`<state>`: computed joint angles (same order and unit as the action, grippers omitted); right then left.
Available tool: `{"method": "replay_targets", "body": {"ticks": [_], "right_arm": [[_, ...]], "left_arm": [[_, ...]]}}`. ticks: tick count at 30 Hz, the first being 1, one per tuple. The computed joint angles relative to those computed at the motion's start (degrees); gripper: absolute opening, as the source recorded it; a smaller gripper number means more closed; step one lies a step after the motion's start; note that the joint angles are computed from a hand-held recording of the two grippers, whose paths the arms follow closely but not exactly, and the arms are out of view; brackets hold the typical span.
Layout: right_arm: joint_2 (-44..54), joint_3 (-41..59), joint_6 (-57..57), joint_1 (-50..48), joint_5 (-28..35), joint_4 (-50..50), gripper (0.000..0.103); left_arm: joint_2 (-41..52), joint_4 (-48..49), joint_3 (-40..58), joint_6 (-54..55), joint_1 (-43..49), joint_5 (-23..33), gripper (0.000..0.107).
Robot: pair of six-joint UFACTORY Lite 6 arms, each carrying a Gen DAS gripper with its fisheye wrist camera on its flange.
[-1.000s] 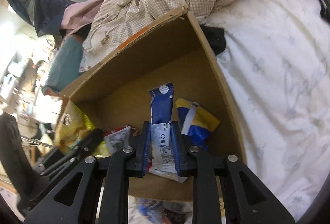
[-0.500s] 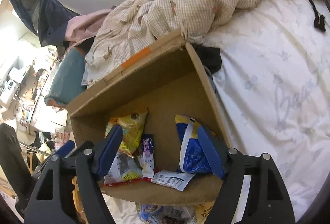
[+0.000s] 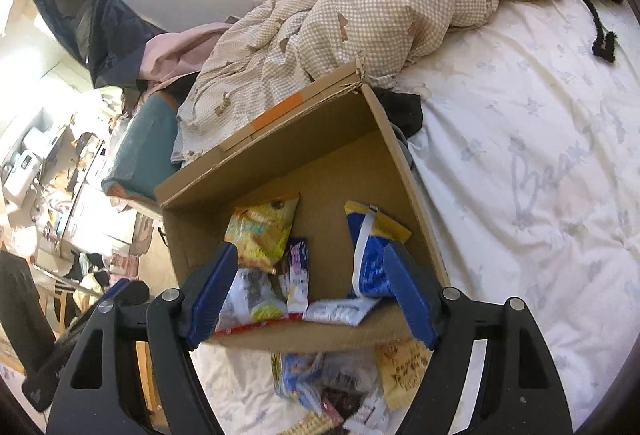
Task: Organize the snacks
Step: 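Withdraw both open tools from the box back toward the pile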
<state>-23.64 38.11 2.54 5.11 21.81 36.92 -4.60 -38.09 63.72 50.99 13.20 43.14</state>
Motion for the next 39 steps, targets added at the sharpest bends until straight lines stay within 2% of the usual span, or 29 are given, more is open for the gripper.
{"method": "replay_targets", "body": {"ticks": [8,16,19,22,24,28,31,34,39], "right_arm": [[-14.43,-6.84,21.03,5.72,4.35,-18.15,0.078],[-25.57,-11.48,41.7,15.54,9.61,-33.59,0.078],[-29.03,-13.07,48.8,19.84,11.83,-38.35,0.078],[-31.82,-14.31,56.4,24.83,14.03,-43.31,0.078],[-33.04,-14.95,61.61,28.35,15.33,-46.89,0.078],[-33.54,-15.92,69.09,33.82,16.95,-51.58,0.078],[-34.28,-16.52,72.7,36.83,18.88,-54.02,0.078],[-35.65,-17.47,73.32,37.85,20.11,-53.06,0.078],[-36.74,-18.12,79.18,40.38,21.27,-57.1,0.078]], "left_arm": [[-8.17,0.15,-7.27,3.3,6.26,0.46,0.092],[-11.34,-0.67,-10.84,9.11,15.23,7.91,0.092],[-12.79,-1.71,-11.74,11.76,18.66,12.45,0.092],[-16.26,-2.14,-14.29,13.96,20.22,13.12,0.103],[-17.45,-2.43,-15.19,15.42,21.51,15.21,0.103],[-19.25,-2.55,-17.14,18.1,23.14,17.0,0.103],[-19.76,-2.49,-18.48,17.2,23.22,15.67,0.103],[-18.06,-2.62,-16.87,14.85,23.62,17.44,0.103],[-18.48,-2.84,-16.64,18.94,25.53,18.19,0.103]]}}
